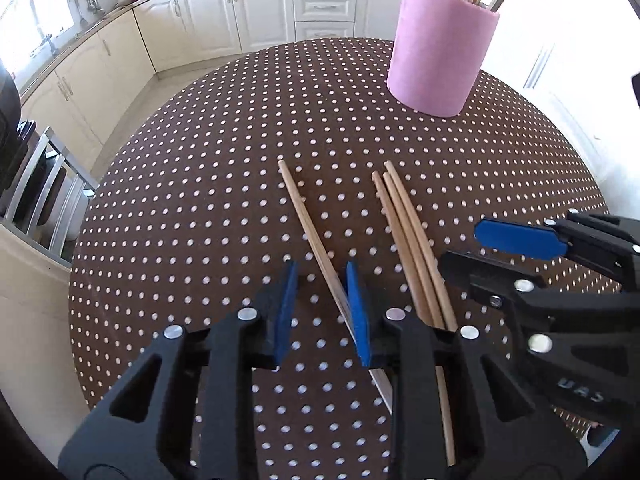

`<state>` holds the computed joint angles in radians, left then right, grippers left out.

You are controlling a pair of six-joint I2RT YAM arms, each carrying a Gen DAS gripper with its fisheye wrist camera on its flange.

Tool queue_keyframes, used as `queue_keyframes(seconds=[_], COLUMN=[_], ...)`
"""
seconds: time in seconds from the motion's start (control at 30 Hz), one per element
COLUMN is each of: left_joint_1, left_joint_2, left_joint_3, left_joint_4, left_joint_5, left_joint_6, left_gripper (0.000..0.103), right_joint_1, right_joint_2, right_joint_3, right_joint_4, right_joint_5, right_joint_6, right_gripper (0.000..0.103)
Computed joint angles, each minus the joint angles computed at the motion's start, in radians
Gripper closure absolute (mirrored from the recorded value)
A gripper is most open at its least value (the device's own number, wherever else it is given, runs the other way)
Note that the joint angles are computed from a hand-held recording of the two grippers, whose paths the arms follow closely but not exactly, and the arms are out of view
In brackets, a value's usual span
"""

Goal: Organize utensils
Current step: 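Lower both open grippers back toward the loose chopsticks on the table, then close the left gripper on a chopstick while the right gripper grasps another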

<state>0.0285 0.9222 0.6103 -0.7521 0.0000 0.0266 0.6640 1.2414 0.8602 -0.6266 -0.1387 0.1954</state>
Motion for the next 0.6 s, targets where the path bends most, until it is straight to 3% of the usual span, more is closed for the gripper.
queue_keyframes(seconds=[0.23, 0.47, 0.6], left_joint_1=[0.088, 0.052, 0.062], left_joint_2=[-0.051, -0.047, -0.027], left_joint_3=[-0.023, -0.004, -0.008], left_joint_4=[-0.036, -0.045, -0.021], left_joint_5=[0.049, 0.028, 0.034], left_joint_6=[0.074, 0.027, 0.043], left_gripper=[0.078, 0.078, 0.078], right_joint_1=[0.066, 0.051, 0.096], right_joint_2=[0.050, 0.079, 0.106], right_joint_3=[0.036, 0.043, 0.081], right_joint_4=[-0.002, 0.010, -0.036], right_joint_5=[0.119, 0.112, 0.181], right_joint_6=[0.000, -0.002, -0.036], right_gripper=[0.068, 0.068, 0.072])
